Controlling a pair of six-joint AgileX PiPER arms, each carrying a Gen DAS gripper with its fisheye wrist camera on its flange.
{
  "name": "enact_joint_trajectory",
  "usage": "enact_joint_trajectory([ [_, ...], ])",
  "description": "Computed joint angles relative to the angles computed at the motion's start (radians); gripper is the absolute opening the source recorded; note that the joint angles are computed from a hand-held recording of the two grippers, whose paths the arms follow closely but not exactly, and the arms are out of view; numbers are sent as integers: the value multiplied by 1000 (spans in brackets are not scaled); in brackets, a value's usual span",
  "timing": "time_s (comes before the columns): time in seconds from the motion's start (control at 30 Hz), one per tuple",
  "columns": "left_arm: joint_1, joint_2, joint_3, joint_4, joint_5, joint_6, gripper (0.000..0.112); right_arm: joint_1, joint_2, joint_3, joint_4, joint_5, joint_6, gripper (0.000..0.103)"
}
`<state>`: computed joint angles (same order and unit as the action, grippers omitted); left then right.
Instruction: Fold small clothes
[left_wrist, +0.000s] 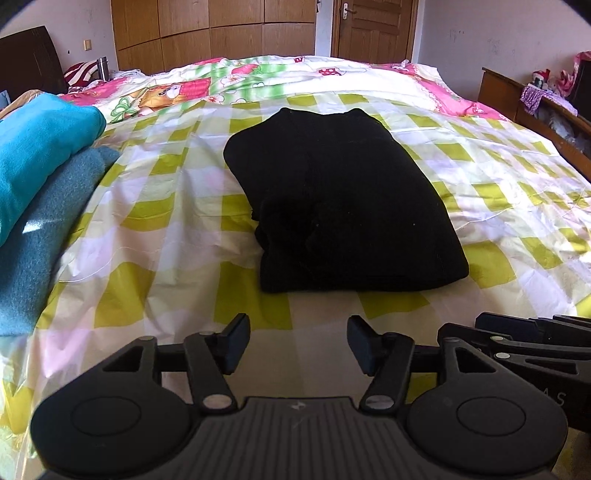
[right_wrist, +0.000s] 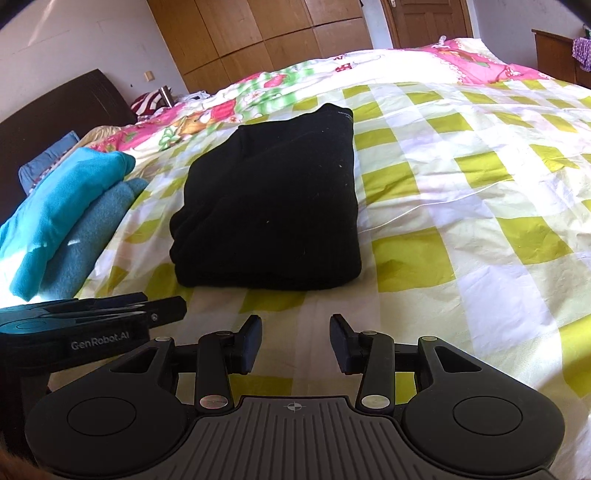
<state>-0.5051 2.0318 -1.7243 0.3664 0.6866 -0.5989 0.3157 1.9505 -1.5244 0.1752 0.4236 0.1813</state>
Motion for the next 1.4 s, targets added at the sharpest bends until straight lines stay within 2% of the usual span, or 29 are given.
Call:
enact_joint_trajectory([
  [0.1, 7, -7, 8, -55, -17, 18, 79, 19, -11, 14, -100, -3, 79, 41],
  [0.17, 8, -4, 1, -57, -5, 0, 83, 17, -23, 32, -101, -14, 83, 41],
  [0.3, -6, -1, 1, 5, 1, -62, 91, 20, -42, 65, -138, -40, 121, 41],
  [0.4, -13, -16, 33, 54, -34, -114, 97, 32, -44, 70, -207, -49, 172, 41],
  [0.5, -20, -17, 39, 99, -35, -159, 103, 38, -48, 79, -257, -61, 215, 41],
  [1.13, -18, -31, 75, 128, -69, -222, 103, 66, -59, 94, -483, -51, 449, 40],
  [1.3, -10, -38, 83, 114, -79, -228, 103, 84, -67, 102, -597, -45, 548, 40],
  [1.4, -7, -39, 82, 104, -77, -222, 103, 86, -66, 99, -603, -38, 552, 40],
])
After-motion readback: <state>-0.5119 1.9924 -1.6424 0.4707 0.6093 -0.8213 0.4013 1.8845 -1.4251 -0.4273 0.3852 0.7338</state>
